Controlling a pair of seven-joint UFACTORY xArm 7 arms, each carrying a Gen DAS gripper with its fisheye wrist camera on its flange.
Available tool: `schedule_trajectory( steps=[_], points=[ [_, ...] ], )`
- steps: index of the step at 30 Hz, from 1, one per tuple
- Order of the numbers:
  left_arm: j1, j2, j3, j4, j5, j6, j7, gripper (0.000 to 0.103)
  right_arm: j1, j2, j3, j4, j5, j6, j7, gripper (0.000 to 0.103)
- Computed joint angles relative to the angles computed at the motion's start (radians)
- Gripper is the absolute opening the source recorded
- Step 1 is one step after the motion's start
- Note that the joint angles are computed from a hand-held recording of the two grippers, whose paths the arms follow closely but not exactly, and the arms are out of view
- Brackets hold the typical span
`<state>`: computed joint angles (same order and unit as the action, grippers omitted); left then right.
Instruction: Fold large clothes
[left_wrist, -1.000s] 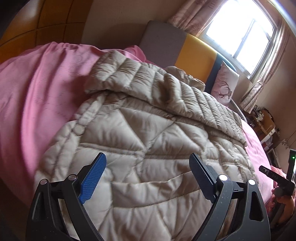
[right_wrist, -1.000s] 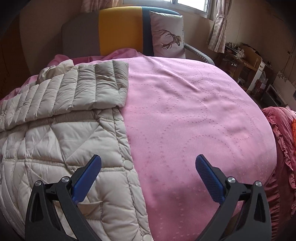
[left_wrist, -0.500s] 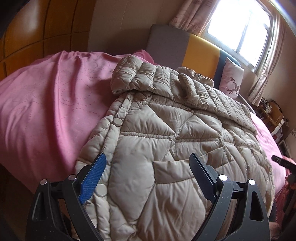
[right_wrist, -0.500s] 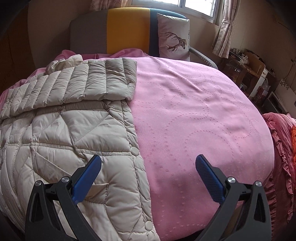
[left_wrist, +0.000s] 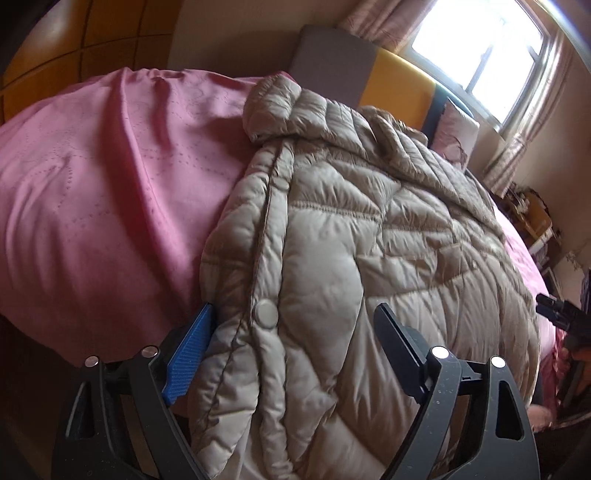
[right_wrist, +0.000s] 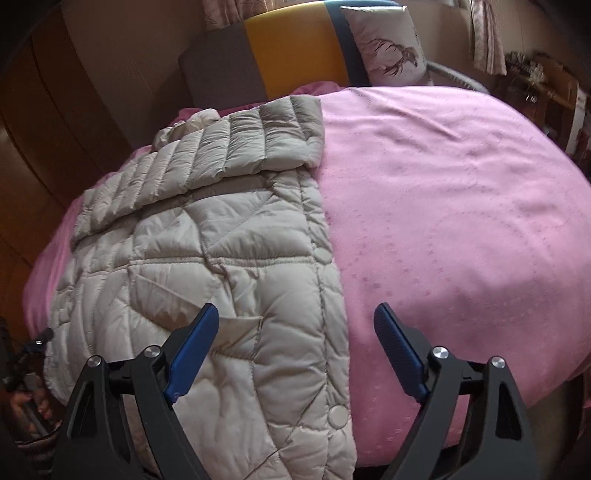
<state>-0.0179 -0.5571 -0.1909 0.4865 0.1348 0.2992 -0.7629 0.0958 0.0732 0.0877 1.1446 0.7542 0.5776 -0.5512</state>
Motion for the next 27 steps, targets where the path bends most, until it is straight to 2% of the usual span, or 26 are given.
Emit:
schedule_trajectory(
  steps=[4,7,9,12,14,16,18,19,20,21,22,24,27],
  points=[
    [-0.085,-0.017,0.079,-0.023,-0.051,0.027,0.106,0.085,-0.047,-0.005,-0.018,-0.026,0.180,0.136,-0.132,0.074],
    [-0.133,-0.024,0.131,-0.040,-0.118,0.068,0.173,0.085,-0.072,-0.005,-0.037,-0.051,0.256,0.215,-0.175,0.070],
    [-0.194,-0.038,0.196,-0.067,-0.204,0.064,0.238,0.085,-0.088,-0.018,-0.048,-0.071,0.316,0.261,-0.223,0.068],
    [-0.307,-0.063,0.298,-0.120,-0.360,0.012,0.344,0.084,-0.109,-0.014,-0.064,-0.071,0.341,0.375,-0.260,0.069],
    [-0.398,-0.062,0.372,-0.134,-0.458,-0.015,0.427,0.075,-0.117,-0.007,-0.068,-0.066,0.330,0.443,-0.280,0.069],
    [-0.436,-0.058,0.393,-0.138,-0.514,-0.028,0.473,0.068,-0.123,0.011,-0.068,-0.052,0.316,0.510,-0.296,0.071],
    [-0.501,-0.047,0.443,-0.129,-0.585,-0.012,0.540,0.055,-0.128,0.017,-0.065,-0.053,0.334,0.536,-0.315,0.077],
    [-0.531,-0.041,0.466,-0.121,-0.619,0.003,0.575,0.055,-0.131,0.023,-0.065,-0.051,0.346,0.549,-0.314,0.078],
    [-0.542,-0.037,0.474,-0.117,-0.640,0.021,0.598,0.053,-0.134,0.026,-0.065,-0.050,0.353,0.560,-0.313,0.078],
    [-0.549,-0.030,0.472,-0.104,-0.648,0.056,0.620,0.044,-0.138,0.027,-0.065,-0.051,0.361,0.573,-0.319,0.076],
    [-0.539,-0.030,0.453,-0.100,-0.647,0.073,0.630,0.039,-0.141,0.028,-0.065,-0.052,0.364,0.591,-0.326,0.073],
    [-0.515,-0.044,0.405,-0.096,-0.658,0.069,0.633,0.024,-0.132,0.029,-0.057,-0.054,0.337,0.594,-0.322,0.055],
    [-0.490,-0.083,0.343,-0.100,-0.694,0.038,0.640,0.017,-0.129,0.041,-0.051,-0.041,0.336,0.641,-0.327,0.040]
  ],
)
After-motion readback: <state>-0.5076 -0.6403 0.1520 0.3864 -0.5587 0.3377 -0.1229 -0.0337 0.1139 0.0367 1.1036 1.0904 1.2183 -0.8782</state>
